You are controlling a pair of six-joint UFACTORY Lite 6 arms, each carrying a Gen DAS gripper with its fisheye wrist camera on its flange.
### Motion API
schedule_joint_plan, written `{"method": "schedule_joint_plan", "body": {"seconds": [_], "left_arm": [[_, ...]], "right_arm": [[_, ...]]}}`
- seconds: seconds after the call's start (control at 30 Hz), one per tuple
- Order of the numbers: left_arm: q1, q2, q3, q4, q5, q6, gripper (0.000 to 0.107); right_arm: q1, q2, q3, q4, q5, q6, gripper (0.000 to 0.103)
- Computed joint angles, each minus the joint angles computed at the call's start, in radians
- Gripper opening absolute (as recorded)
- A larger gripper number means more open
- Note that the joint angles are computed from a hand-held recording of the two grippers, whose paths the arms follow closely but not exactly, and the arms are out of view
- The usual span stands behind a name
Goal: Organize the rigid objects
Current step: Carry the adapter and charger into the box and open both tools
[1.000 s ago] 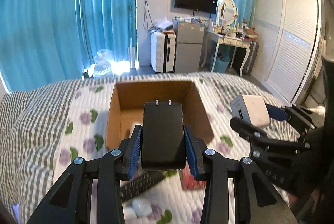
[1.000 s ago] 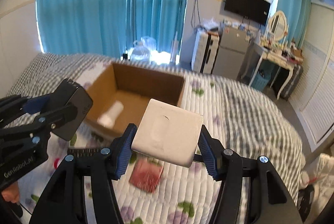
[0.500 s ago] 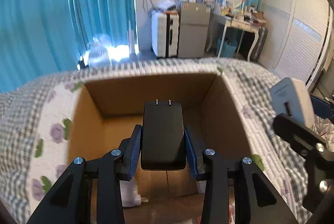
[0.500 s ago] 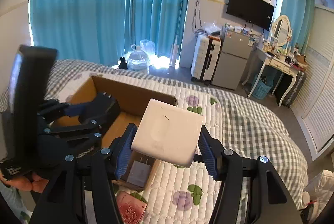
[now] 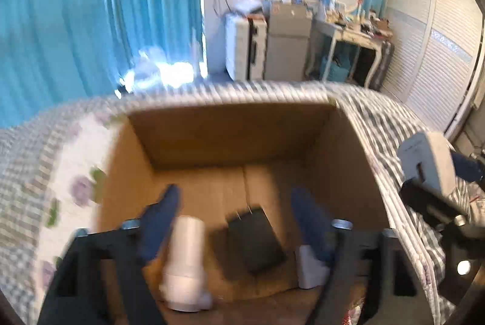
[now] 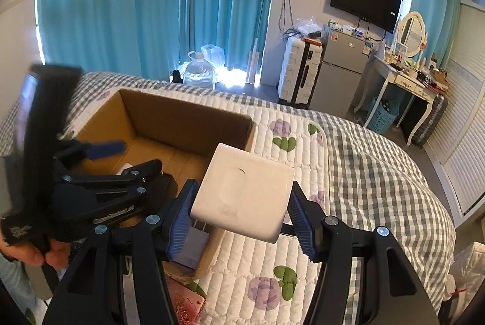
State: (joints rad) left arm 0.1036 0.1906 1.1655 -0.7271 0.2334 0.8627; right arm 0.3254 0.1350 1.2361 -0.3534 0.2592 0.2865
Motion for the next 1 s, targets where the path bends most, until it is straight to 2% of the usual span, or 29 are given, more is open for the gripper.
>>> {"method": "schedule_joint_plan", "body": {"seconds": [0.1, 0.23, 0.33, 0.47, 0.57, 0.63, 0.7, 0.73, 0.77, 0.83, 0.9, 1.0], "left_arm": [[0.042, -0.077, -0.001, 0.012, 0.031, 0.014, 0.085], [0.109, -0.102, 0.054, -0.004, 0.058, 0.058, 0.086], [0.162, -0.090, 0.091, -0.008, 0.070, 0.070, 0.087], [0.224, -0.040, 0.129, -0.056, 0.078, 0.143, 0.087], [0.247, -0.013, 0.120, -0.134, 0.055, 0.239, 0.087], [0.264, 0.009, 0.117, -0.218, 0.066, 0.334, 0.087], [0.278, 0.015, 0.101, -0.292, 0.075, 0.419, 0.087], [0.282, 0.013, 0.090, -0.312, 0.076, 0.442, 0.088], [0.289, 0.010, 0.085, -0.319, 0.084, 0.454, 0.094], [0.295, -0.021, 0.055, -0.335, 0.082, 0.466, 0.101], [0.305, -0.080, 0.009, -0.389, 0.071, 0.515, 0.102], [0.320, -0.181, -0.034, -0.331, 0.103, 0.460, 0.103]], "right_arm": [[0.029, -0.012, 0.023, -0.034, 0.024, 0.037, 0.059], [0.075, 0.040, 0.131, -0.087, 0.056, 0.091, 0.059], [0.095, 0.150, 0.262, -0.028, 0.074, 0.054, 0.059], [0.149, 0.381, 0.489, -0.128, 0.116, 0.134, 0.059], [0.163, 0.518, 0.619, -0.113, 0.151, 0.153, 0.059], [0.167, 0.554, 0.637, -0.151, 0.154, 0.214, 0.059], [0.163, 0.553, 0.621, -0.212, 0.136, 0.283, 0.060], [0.170, 0.540, 0.602, -0.284, 0.135, 0.351, 0.070], [0.176, 0.523, 0.585, -0.326, 0.140, 0.393, 0.084], [0.180, 0.470, 0.540, -0.383, 0.140, 0.456, 0.087], [0.187, 0.393, 0.492, -0.388, 0.162, 0.480, 0.087], [0.205, 0.274, 0.419, -0.421, 0.196, 0.526, 0.090]]}}
